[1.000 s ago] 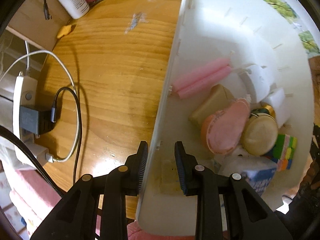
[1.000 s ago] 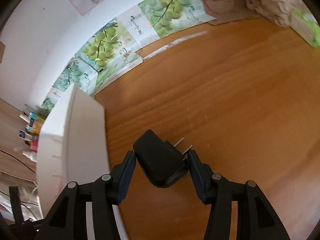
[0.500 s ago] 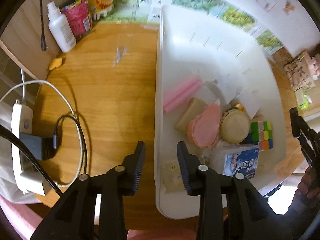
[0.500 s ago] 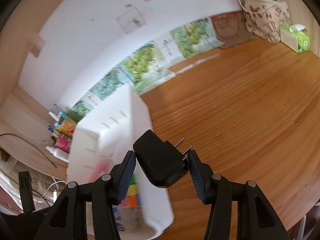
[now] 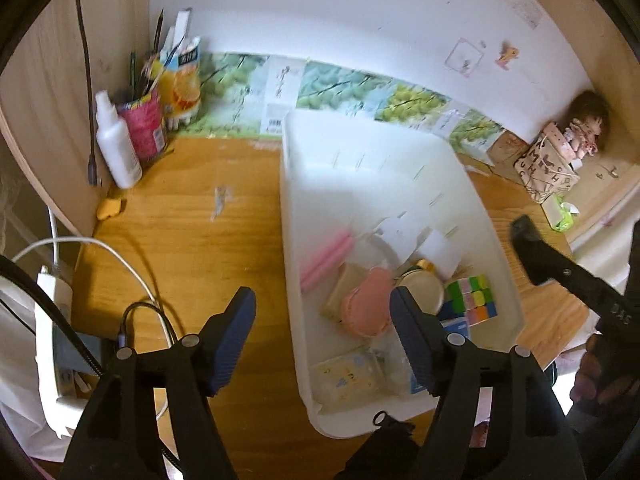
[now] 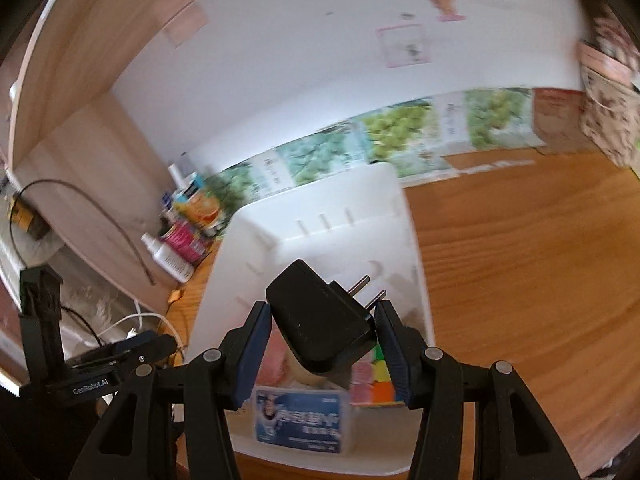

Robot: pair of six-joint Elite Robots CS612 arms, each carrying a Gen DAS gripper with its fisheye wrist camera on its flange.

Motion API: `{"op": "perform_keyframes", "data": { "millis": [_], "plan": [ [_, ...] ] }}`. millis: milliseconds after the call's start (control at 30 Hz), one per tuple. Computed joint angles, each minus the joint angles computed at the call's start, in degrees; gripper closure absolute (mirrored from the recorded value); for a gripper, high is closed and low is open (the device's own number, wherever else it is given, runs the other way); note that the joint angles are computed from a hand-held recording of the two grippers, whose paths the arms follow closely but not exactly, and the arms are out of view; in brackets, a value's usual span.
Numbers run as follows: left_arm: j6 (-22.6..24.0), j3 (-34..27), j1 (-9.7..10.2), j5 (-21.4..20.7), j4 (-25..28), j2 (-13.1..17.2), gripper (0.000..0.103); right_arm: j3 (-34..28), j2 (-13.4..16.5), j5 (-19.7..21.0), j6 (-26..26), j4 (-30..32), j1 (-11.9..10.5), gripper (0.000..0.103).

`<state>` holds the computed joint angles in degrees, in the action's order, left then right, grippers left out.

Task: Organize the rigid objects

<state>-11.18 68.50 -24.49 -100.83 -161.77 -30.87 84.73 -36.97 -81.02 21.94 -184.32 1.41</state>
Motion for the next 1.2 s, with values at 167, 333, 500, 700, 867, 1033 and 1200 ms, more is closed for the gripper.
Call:
{"op": "perform_keyframes", "data": {
  "millis": [167, 333, 500, 700, 867, 1033, 1200],
  "plan": [
    [-1.29, 1.58, -0.58, 0.66, -2.80, -1.33, 0.027, -1.53, 0.62, 3.01, -2.51, -0.95, -0.22, 0.048],
    [-4.29, 3.95, -2.19, 4.98, -6.89, -2.87, 0.026, -0.80, 0.36, 8.20, -5.46, -4.75, -1.70, 0.023],
    [-8.96, 5.74, -4.61, 12.12, -10.47, -4.20, 0.024, 1.71, -1.43, 13.70, -10.65, -5.18, -4.30, 0.020],
    [-16.49, 7.58, -8.55, 20.47, -13.90, -5.05, 0.015, 6.56, -4.86, 16.53, -16.47, -3.00, -7.71, 0.001],
    [-20.39, 8.79, -11.30, 22.97, -13.34, -5.87, 0.010, 11.18, -8.09, 15.40, -21.16, -0.85, -9.75, 0.001],
    [-19.62, 9.88, -13.31, 23.59, -11.81, -7.12, 0.004, 15.33, -10.80, 15.14, -20.18, 0.72, -11.14, 0.000],
    [-19.02, 10.33, -14.44, 22.55, -9.96, -7.88, 0.004, 19.13, -13.12, 15.18, -19.03, 1.71, -11.74, 0.000]
  ]
}}
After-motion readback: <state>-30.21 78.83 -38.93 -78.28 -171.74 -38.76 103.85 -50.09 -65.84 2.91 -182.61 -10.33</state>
